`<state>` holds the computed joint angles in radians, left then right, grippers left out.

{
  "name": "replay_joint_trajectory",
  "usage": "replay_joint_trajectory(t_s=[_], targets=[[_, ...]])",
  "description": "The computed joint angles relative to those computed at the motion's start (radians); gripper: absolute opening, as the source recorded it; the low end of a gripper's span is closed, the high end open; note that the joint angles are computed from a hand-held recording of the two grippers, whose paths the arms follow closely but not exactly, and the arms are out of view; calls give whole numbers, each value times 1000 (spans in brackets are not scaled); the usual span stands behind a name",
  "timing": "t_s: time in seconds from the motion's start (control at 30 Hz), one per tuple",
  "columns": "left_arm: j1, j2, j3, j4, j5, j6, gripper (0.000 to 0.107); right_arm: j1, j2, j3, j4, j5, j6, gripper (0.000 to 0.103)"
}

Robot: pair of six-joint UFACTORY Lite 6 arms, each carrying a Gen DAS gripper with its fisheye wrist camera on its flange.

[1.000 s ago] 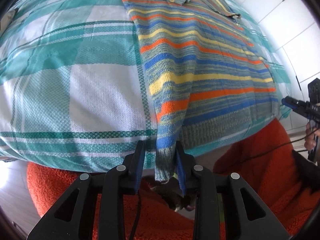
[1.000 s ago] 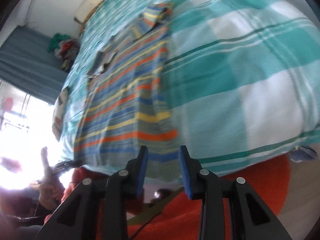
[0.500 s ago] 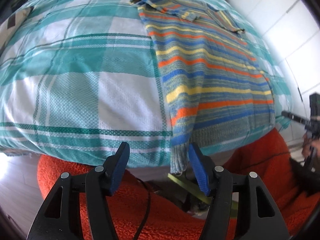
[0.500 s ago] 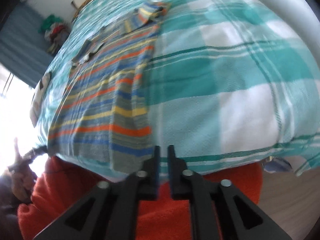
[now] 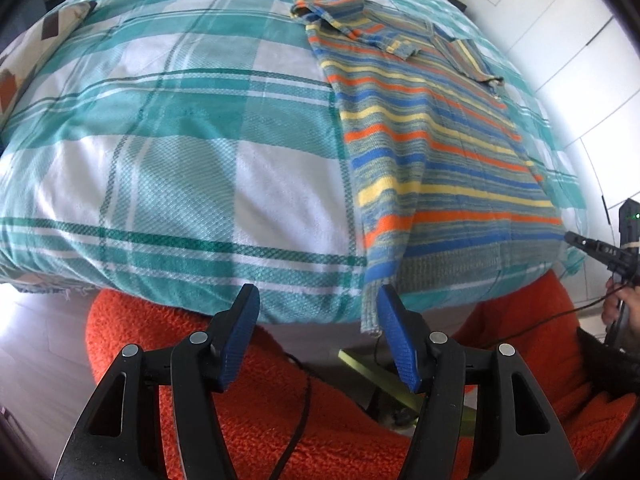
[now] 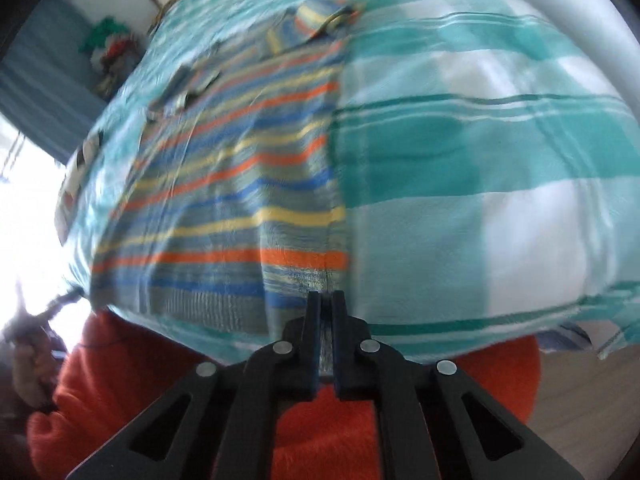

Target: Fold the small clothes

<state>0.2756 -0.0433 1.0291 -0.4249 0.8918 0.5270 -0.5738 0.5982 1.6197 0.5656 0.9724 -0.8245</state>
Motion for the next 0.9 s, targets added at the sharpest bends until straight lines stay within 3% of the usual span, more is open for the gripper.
replay_joint_trajectory(t_s=[0.07,0.17,0.23,0.27,0.33,0.43,0.5,0.53,0.57,0.67,0.77,0.87,0.9], targets=[[-9,17,2,-5,-7,2,63,-59,62,72,23,50,33,0],[-38,51,19,-10,-21,-8,63,-74,128,113,8,14,73,1],[-26,70,27,-54,-23,15,63,-92,142,124,73,53,69,10],[-1,103,44,-111,-12,36,63,-101,134,120,98,69,60,25],[38,161,67,-202,13,66,58,-95,104,92,155,90,10,39],[68,225,90,-285,39,91,46,-38,65,16,167,71,-25,39],[49,239,91,-300,33,96,45,10,91,7,167,37,-22,39],[32,240,87,-297,24,91,45,13,96,-7,162,33,-37,36],[3,240,86,-276,17,76,44,23,108,-9,140,38,-39,7],[-68,206,74,-187,-17,30,39,-22,121,23,150,105,-39,4],[-66,198,50,-205,-12,51,39,-90,119,89,178,197,-33,4],[-78,241,62,-215,-11,44,38,-87,126,101,148,185,-24,4],[-87,250,68,-216,-6,39,29,-73,134,101,138,169,-17,4]])
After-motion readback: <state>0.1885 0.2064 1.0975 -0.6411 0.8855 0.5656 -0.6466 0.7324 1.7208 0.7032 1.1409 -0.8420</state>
